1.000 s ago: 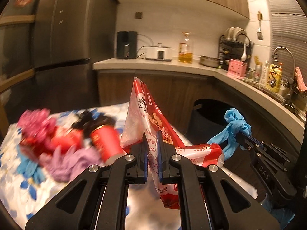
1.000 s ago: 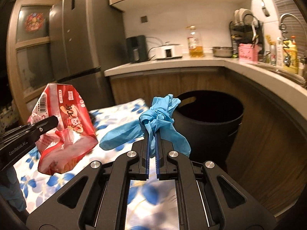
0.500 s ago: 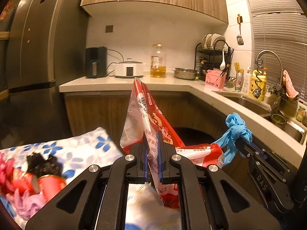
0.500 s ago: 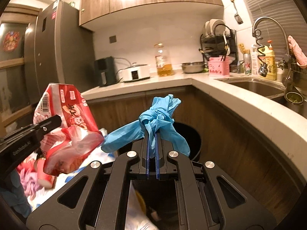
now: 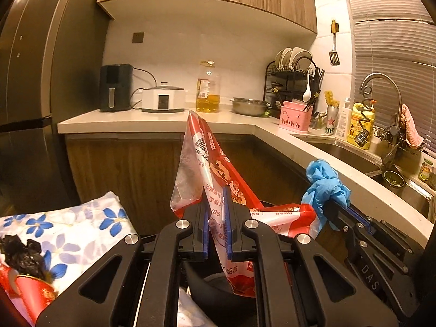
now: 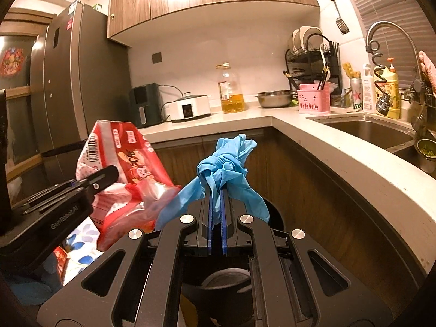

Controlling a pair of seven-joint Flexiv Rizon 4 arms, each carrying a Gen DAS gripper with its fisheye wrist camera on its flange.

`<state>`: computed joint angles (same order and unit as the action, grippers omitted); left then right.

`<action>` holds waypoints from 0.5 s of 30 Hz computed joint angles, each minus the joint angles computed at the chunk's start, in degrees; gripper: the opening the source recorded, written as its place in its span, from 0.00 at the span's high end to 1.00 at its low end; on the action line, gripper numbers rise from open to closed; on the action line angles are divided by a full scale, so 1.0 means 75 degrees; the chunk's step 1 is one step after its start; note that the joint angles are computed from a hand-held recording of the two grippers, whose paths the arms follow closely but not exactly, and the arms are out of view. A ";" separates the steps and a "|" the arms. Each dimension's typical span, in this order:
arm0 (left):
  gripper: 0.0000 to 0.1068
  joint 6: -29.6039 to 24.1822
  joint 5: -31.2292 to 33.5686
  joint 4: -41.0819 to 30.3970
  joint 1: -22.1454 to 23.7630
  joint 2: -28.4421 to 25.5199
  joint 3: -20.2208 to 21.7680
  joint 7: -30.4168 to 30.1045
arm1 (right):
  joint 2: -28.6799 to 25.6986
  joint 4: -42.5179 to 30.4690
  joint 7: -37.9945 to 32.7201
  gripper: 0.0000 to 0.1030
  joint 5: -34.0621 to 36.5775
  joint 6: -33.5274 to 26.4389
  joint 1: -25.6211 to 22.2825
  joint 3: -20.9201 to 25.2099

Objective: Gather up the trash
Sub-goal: 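Carry both items to the black bin and open both tools to drop them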

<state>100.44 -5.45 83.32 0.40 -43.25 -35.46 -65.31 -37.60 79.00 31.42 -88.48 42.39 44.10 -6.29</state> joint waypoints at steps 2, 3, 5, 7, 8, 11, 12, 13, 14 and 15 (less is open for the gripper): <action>0.91 -0.0114 -0.0013 -0.0160 -0.0087 -0.0099 0.0046 0.0060 | -0.0055 -0.0072 -0.0057 0.95 0.0038 0.0090 -0.0051 -0.0007; 0.90 -0.0161 -0.0040 -0.0216 -0.0130 -0.0123 0.0077 0.0085 | -0.0077 -0.0096 -0.0066 0.95 0.0020 0.0145 -0.0067 -0.0025; 0.88 -0.0210 -0.0051 -0.0301 -0.0112 -0.0223 -0.0029 0.0197 | -0.0110 -0.0125 -0.0067 0.94 -0.0010 0.0192 -0.0072 -0.0063; 0.82 -0.0248 -0.0137 -0.0457 -0.0281 -0.0281 0.0152 0.0236 | -0.0144 -0.0151 -0.0130 0.94 0.0024 0.0237 -0.0106 -0.0082; 0.75 -0.0300 -0.0180 -0.0503 -0.0308 -0.0308 0.0171 0.0260 | -0.0161 -0.0163 -0.0147 0.92 0.0042 0.0270 -0.0117 -0.0087; 0.64 -0.0446 -0.0316 -0.0639 -0.0363 -0.0403 0.0191 0.0371 | -0.0189 -0.0163 -0.0176 0.79 0.0139 0.0376 -0.0178 -0.0099; 0.59 -0.0430 -0.0367 -0.0664 -0.0418 -0.0413 0.0266 0.0387 | -0.0189 -0.0154 -0.0180 0.75 0.0162 0.0389 -0.0187 -0.0109; 0.59 -0.0442 -0.0406 -0.0681 -0.0431 -0.0425 0.0278 0.0410 | -0.0190 -0.0145 -0.0180 0.68 0.0186 0.0390 -0.0192 -0.0118; 0.57 -0.0472 -0.0454 -0.0691 -0.0422 -0.0437 0.0262 0.0426 | -0.0179 -0.0118 -0.0156 0.66 0.0207 0.0421 -0.0213 -0.0119; 0.51 -0.0481 -0.0503 -0.0696 -0.0431 -0.0439 0.0270 0.0431 | -0.0162 -0.0080 -0.0090 0.65 0.0200 0.0484 -0.0239 -0.0119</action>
<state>96.84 -9.22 78.10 -2.83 -46.55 -33.43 -62.07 -38.82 78.40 30.74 -86.98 46.02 42.31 -7.18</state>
